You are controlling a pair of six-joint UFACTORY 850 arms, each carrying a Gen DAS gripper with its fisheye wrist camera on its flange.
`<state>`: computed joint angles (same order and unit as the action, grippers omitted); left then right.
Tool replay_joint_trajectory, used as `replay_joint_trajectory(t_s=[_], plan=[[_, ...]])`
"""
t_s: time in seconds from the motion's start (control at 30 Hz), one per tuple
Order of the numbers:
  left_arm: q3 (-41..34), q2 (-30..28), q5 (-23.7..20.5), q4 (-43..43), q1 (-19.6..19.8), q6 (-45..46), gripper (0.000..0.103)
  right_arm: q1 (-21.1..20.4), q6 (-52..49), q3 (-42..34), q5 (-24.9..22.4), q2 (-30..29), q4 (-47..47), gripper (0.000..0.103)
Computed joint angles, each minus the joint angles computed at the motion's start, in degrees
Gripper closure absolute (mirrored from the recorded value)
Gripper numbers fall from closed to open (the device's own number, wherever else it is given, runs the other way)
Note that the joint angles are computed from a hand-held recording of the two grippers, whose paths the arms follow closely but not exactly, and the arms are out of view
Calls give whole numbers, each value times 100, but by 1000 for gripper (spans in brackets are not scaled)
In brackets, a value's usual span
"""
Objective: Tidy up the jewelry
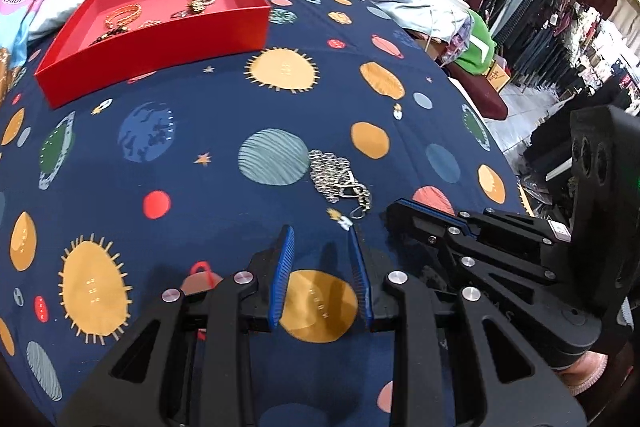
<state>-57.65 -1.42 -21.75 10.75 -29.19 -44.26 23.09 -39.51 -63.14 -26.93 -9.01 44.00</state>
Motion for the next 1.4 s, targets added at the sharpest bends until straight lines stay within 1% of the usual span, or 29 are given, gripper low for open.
replay_joint_trajectory(t_s=[0.07, 0.13, 0.23, 0.37, 0.43, 0.63, 0.7, 0.77, 0.83, 0.87, 1.0, 1.07, 1.2, 1.27, 1.3, 1.4], plan=[[-32, -22, -16, 43, -19, -25, 76, 20, 10, -41, -28, -16, -45, 100], [-53, -40, -39, 103, -27, -83, 76, 64, 96, -82, -20, -35, -150, 90], [-40, -22, -86, 216, -8, -227, 76, 115, 71, -135, -9, -78, -148, 88], [-32, 0, -132, 287, 31, -299, 76, 154, 183, -253, -30, -211, -320, 88], [-49, -11, -140, 267, 42, -267, 76, 142, 222, -262, -31, -229, -374, 98], [-144, -134, -38, -101, 10, 172, 76, -64, 26, -114, -120, -82, -120, 103], [-199, -220, -11, -275, -19, 353, 76, -86, 72, -78, -83, -51, -190, 103], [-273, -334, -24, -309, -64, 438, 76, -136, -20, -63, -131, -46, -40, 103], [-310, -391, -39, -290, -85, 417, 77, -167, -274, -69, -210, -45, 233, 102], [-322, -404, -72, -136, -96, 255, 76, -147, -246, -89, -196, -45, 175, 102], [-229, -294, -147, 60, -29, -3, 76, -56, -196, -188, -229, -95, 96, 92], [-166, -212, -193, 270, -2, -244, 76, -9, -191, -236, -243, -142, 66, 91], [-120, -142, -240, 463, 55, -469, 76, 67, -125, -332, -276, -275, -44, 91], [-113, -136, -237, 431, 69, -443, 76, 99, 57, -345, -211, -313, -253, 96], [-119, -141, -234, 410, 70, -419, 76, 96, 86, -333, -182, -309, -293, 102], [-146, -167, -208, 351, 57, -338, 76, 6, 29, -239, -117, -206, -168, 102]])
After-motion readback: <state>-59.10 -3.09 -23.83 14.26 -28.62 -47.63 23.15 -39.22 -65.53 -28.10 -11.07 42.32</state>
